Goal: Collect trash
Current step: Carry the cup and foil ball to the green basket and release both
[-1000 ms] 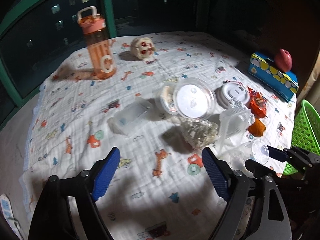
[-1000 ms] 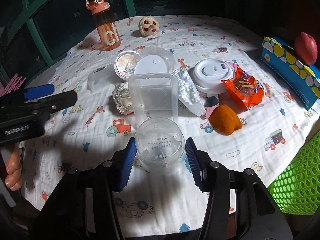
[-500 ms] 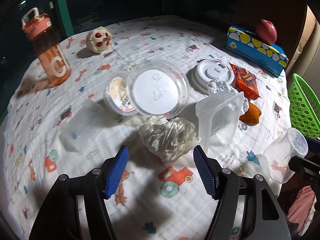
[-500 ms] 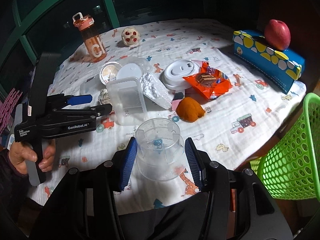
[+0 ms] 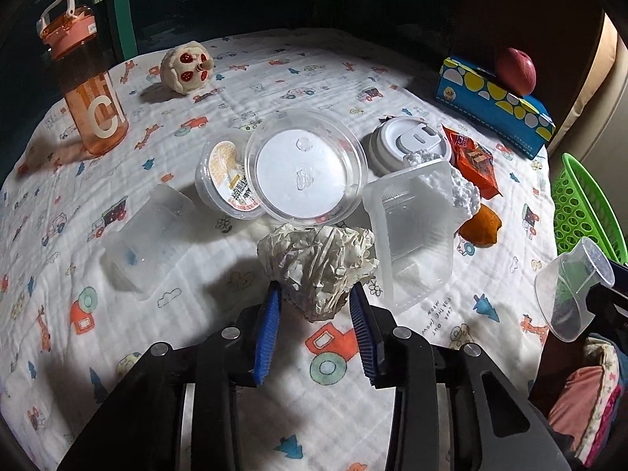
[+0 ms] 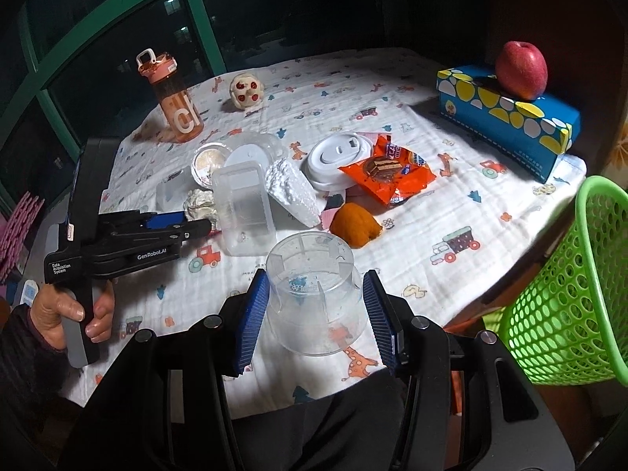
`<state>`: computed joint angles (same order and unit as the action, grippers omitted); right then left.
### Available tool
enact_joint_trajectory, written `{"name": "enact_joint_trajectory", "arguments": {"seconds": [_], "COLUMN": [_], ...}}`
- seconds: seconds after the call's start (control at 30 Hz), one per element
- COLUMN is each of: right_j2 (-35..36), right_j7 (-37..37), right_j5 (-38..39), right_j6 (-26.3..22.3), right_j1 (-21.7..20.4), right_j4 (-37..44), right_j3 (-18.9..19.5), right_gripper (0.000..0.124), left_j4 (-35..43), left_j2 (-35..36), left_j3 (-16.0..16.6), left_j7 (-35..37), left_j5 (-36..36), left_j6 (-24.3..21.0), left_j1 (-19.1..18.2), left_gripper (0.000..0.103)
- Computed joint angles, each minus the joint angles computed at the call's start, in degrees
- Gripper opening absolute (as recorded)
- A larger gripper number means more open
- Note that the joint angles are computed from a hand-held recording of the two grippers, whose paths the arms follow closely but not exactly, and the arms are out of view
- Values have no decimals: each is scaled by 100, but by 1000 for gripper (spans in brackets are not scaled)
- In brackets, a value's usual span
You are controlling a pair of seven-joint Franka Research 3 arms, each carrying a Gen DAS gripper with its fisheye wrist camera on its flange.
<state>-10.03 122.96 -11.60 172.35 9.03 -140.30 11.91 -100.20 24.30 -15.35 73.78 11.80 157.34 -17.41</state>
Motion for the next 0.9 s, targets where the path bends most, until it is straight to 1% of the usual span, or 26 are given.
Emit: {"name": "enact_joint_trajectory", "arguments": {"seconds": [0.07, 0.2, 0.37, 0.47, 0.53, 0.67, 0.8, 0.9], "right_j2": [-86, -327, -679, -906, -1073, -1411, -1668, -1776], "right_j7": [3, 92, 294, 342, 378, 412, 414, 385], "right_j5": [30, 45, 2, 109, 147, 175, 166, 198], "right_j6": [66, 168, 230, 289, 292, 289, 255, 181], "right_j1": [-16, -220, -735, -1001, -1275, -1839, -2417, -2695], "right_j4": [-66, -235, -502, -697, -827, -1080, -1270, -1387], "right_j3": [-24, 67, 291, 315, 381, 519, 631, 590], "right_gripper": [50, 50, 50, 50, 50, 50, 50, 50], "left_j4": [-165, -510, -657, -574, -424, 67, 649, 1150], "left_j2": [-155, -541, -864, -919, -871, -599, -263, 38], "left_j3": [-8, 2, -98, -182, -257, -571, -613, -661], "left_j7": [-64, -218, -161, -20, 100, 551, 735, 902], "left_j5": [-54, -81, -160, -216, -285, -753, -791, -790], "left_j6": [105, 293, 406, 452, 463, 356, 151, -32], "left_j1": [44, 86, 119, 66, 25, 21, -239, -432], "left_gripper": [34, 34, 34, 34, 34, 34, 34, 34]}}
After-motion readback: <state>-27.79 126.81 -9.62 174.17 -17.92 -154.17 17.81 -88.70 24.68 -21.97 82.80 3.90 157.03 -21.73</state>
